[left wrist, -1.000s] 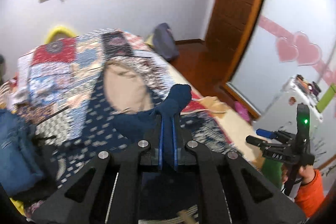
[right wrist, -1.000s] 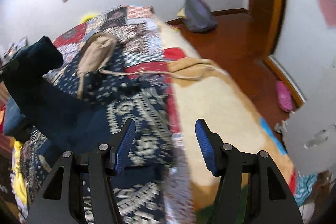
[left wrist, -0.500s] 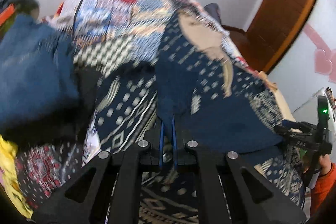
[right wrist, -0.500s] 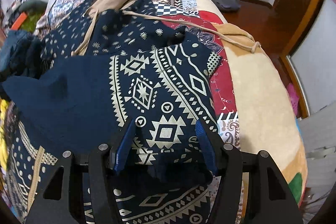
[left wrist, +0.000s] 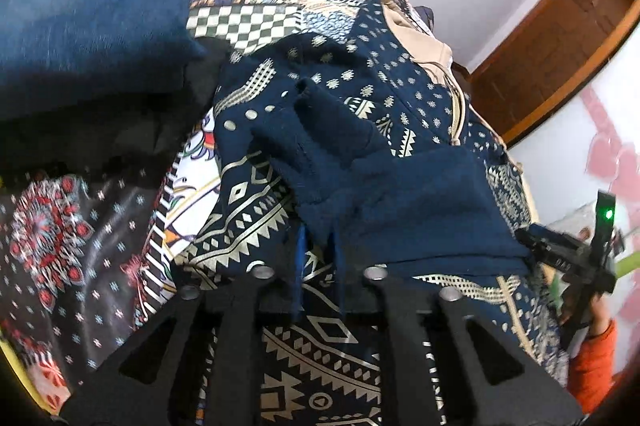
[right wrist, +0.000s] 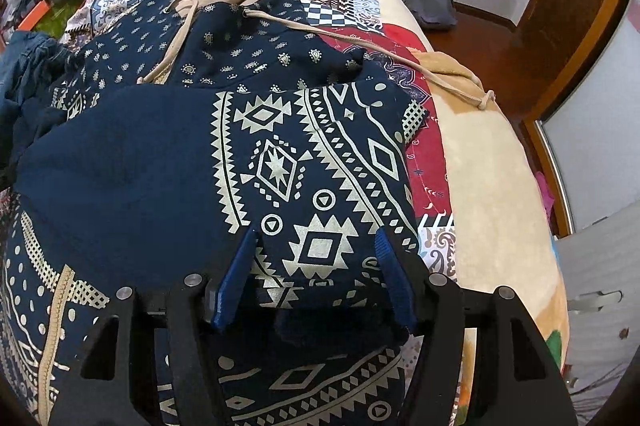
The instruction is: Fold large clothes
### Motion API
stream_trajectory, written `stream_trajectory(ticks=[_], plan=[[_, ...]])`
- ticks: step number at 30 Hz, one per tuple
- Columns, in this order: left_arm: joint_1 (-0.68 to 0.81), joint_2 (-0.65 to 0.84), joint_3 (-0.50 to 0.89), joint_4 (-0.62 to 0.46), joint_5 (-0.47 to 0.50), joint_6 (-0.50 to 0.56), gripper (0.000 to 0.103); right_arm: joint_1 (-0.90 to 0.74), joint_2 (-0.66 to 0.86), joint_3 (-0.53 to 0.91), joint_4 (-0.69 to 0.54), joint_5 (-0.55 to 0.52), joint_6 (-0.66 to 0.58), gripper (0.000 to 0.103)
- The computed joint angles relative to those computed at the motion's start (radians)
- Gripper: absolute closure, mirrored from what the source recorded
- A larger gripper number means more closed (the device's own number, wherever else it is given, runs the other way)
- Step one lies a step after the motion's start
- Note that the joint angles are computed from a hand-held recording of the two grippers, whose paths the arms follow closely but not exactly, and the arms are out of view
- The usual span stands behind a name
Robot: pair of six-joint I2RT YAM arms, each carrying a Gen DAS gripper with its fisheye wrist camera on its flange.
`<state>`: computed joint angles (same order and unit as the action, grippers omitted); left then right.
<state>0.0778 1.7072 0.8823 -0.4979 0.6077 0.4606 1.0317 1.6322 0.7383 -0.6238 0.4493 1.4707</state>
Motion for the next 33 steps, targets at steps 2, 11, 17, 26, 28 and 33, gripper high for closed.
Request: stream_trajectory(ticks=[2, 11, 17, 26, 28, 33], plan=[[0.013, 0.034, 0.028, -0.005, 0.013, -0.028, 0.063, 0.002, 0.003, 0.003, -0.002, 0.002, 0.001, 0.044], [-0.02, 0.221, 0.186, -0.013, 0.084, -0.17, 0.06, 0.005, -0.001, -0.003, 0.005, 0.006, 0.005, 0.044], [-0.108, 0.08, 0.084, 0.181, -0.107, -0.185, 0.096, 0.013, -0.036, -0.016, -0.004, 0.004, 0.018, 0.044], [-0.033, -0.16, -0.095, 0.293, -0.167, -0.104, 0.096, 0.026, -0.085, -0.037, -0.012, 0.011, 0.043, 0.044], [-0.023, -0.126, -0.1, 0.293, -0.198, -0.087, 0.094, 0.021, -0.055, -0.037, 0.016, -0.003, 0.031, 0.043], [-0.013, -0.017, -0.087, 0.259, -0.243, -0.075, 0.086, 0.038, 0.012, 0.02, -0.027, 0.008, 0.013, 0.039]])
